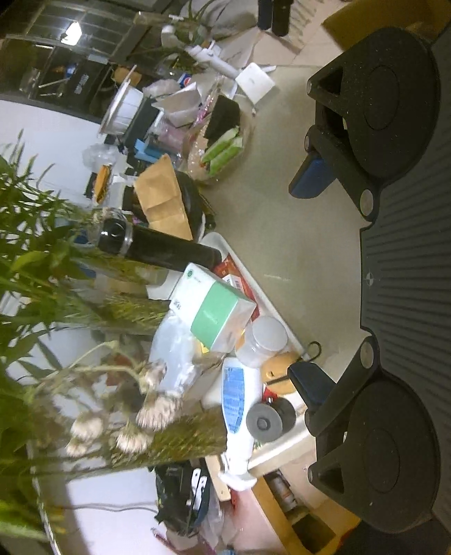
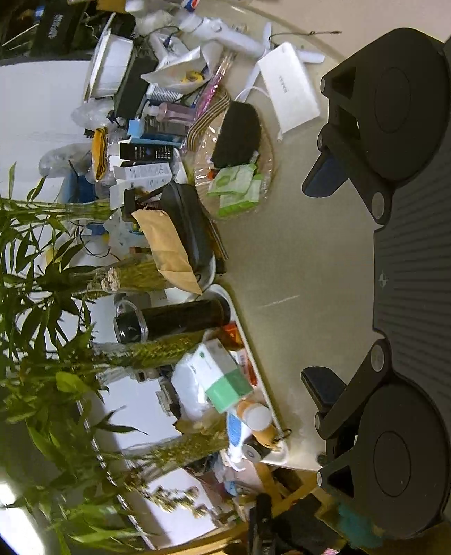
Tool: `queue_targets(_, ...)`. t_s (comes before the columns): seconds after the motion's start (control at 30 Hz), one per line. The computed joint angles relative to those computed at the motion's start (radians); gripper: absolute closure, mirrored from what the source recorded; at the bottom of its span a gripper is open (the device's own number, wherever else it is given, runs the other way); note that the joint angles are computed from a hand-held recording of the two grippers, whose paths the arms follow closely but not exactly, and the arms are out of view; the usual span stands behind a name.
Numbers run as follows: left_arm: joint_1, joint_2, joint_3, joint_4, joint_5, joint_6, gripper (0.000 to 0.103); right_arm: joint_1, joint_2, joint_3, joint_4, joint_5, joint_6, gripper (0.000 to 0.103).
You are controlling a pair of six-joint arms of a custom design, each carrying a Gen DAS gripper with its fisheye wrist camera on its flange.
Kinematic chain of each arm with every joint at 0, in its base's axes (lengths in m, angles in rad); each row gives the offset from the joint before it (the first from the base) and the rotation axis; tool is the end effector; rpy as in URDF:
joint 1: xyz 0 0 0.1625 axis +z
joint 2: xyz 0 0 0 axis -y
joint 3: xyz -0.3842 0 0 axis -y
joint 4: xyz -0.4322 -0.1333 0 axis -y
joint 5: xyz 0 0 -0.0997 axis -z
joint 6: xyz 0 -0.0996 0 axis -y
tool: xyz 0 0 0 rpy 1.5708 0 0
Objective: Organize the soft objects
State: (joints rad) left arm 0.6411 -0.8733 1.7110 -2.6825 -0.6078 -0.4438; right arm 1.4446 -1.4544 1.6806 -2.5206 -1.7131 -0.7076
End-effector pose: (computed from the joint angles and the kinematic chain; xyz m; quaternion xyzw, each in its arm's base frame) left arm -0.3902 -0.5595 0.1080 0.1498 0.8674 -0.3845 0.2780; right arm 0.0420 -0.6160 0.4393 0.2433 -0.9010 0.2959 0.2038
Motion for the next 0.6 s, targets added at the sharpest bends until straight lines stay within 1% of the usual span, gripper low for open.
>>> queue_targets(0.17, 0.053, 0.05, -0.071, 0.018, -0.035, 0.039, 0.0, -0.025, 0.082, -0.076, -0.013, 0.031, 0.04, 0.0)
queue_targets(0.3, 0.087, 0.073, -0.108, 0.053, -0.06, 0.046, 0.0, -0.052, 0.129, -0.103, -0.036, 0.043, 0.086, 0.0)
queue_targets(0.43, 0.109, 0.08, -0.122, 0.094, -0.088, 0.03, 0.001, -0.073, 0.158, -0.121, -0.04, 0.032, 0.109, 0.0)
queue_targets(0.47, 0.113, 0.08, -0.124, 0.11, -0.098, 0.02, 0.002, -0.076, 0.163, -0.125, -0.038, 0.025, 0.112, 0.0)
queue_targets(0.5, 0.117, 0.082, -0.128, 0.129, -0.108, 0.012, 0.007, -0.078, 0.167, -0.128, -0.038, 0.019, 0.114, 0.0)
queue_targets(0.53, 0.121, 0.082, -0.13, 0.154, -0.119, 0.0, 0.015, -0.079, 0.171, -0.131, -0.041, 0.014, 0.113, 0.0)
queue_targets(0.6, 0.13, 0.088, -0.148, 0.217, -0.143, -0.027, 0.017, -0.08, 0.176, -0.131, -0.054, 0.003, 0.11, 0.0)
